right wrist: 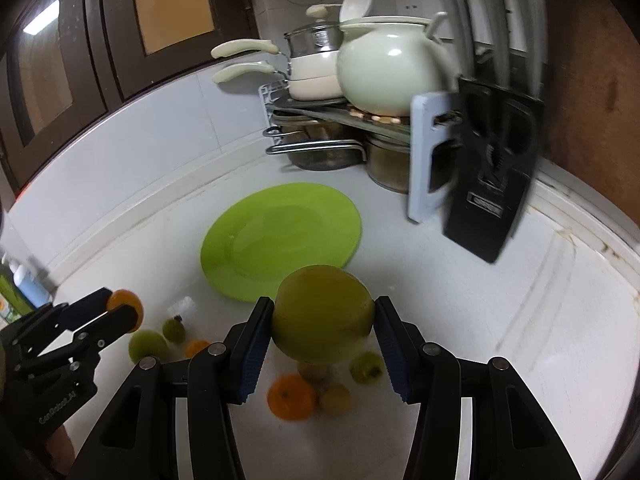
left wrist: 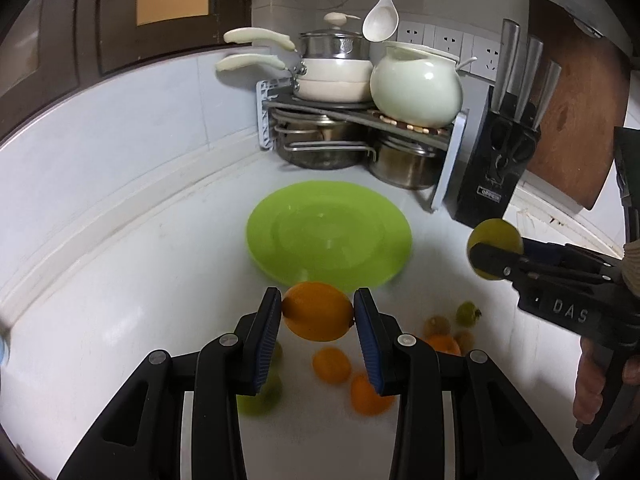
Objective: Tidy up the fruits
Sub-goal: 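Carry the orange and pear onto the green plate and open both tools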
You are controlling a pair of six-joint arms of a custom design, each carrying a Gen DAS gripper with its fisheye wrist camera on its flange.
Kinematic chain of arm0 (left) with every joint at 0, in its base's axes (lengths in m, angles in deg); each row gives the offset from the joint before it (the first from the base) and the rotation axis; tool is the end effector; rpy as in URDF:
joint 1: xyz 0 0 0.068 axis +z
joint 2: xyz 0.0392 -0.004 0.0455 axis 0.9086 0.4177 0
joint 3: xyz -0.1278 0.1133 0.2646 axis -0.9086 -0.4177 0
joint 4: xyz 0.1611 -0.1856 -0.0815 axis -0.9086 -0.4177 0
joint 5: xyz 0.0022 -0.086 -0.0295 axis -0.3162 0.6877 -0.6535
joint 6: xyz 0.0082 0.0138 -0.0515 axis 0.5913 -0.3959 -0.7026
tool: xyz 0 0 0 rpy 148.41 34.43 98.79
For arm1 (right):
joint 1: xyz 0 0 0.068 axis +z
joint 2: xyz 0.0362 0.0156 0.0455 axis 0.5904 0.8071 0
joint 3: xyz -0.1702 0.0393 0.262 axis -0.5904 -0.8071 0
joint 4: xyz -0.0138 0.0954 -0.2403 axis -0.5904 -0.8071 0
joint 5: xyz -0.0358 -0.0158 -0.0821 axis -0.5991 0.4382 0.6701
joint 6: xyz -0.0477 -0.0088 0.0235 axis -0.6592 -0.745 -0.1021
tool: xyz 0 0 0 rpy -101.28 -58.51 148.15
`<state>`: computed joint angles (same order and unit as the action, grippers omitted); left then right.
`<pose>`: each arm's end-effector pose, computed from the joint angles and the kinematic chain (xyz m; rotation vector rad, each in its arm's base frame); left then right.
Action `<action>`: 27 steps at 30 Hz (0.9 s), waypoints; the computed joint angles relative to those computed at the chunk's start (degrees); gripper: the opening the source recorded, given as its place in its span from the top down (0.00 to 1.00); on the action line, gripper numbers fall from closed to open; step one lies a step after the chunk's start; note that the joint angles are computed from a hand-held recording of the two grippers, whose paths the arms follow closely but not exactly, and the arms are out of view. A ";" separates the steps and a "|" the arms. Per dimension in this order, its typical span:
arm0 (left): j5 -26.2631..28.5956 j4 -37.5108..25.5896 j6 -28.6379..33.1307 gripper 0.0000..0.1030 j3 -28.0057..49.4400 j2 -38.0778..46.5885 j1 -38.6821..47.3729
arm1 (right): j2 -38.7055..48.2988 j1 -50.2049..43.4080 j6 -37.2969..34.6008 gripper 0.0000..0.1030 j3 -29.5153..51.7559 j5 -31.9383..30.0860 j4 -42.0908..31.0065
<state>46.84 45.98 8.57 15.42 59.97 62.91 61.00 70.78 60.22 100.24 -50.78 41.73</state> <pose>0.3523 -0.0298 0.0790 0.6983 2.2250 -0.3495 0.2876 0.1760 0.0709 0.4044 2.2623 0.0114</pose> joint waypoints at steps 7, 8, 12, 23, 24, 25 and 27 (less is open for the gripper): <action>-0.85 -9.51 1.59 0.64 12.47 5.10 -2.26 | 3.08 -5.13 -7.36 0.49 6.66 -5.95 -2.13; -1.08 -10.76 2.09 0.64 14.25 5.99 -2.61 | 3.67 -5.78 -8.10 0.49 7.61 -6.61 -2.46; -1.35 -17.53 3.60 0.64 21.89 9.75 -3.80 | 6.19 -8.24 -10.90 0.49 11.74 -9.64 -4.47; -3.67 -39.29 9.64 0.64 46.25 22.66 -6.26 | 14.88 -13.32 -17.24 0.49 26.99 -17.41 -15.98; -3.86 -40.00 10.16 0.64 47.11 23.14 -6.42 | 15.63 -13.60 -17.71 0.49 28.00 -17.88 -16.66; -4.43 -40.95 11.01 0.64 48.65 24.16 -6.80 | 16.21 -13.85 -18.12 0.49 28.89 -18.20 -17.43; -5.00 -42.87 11.98 0.64 51.33 25.86 -7.13 | 17.61 -14.39 -18.68 0.49 30.80 -18.76 -19.00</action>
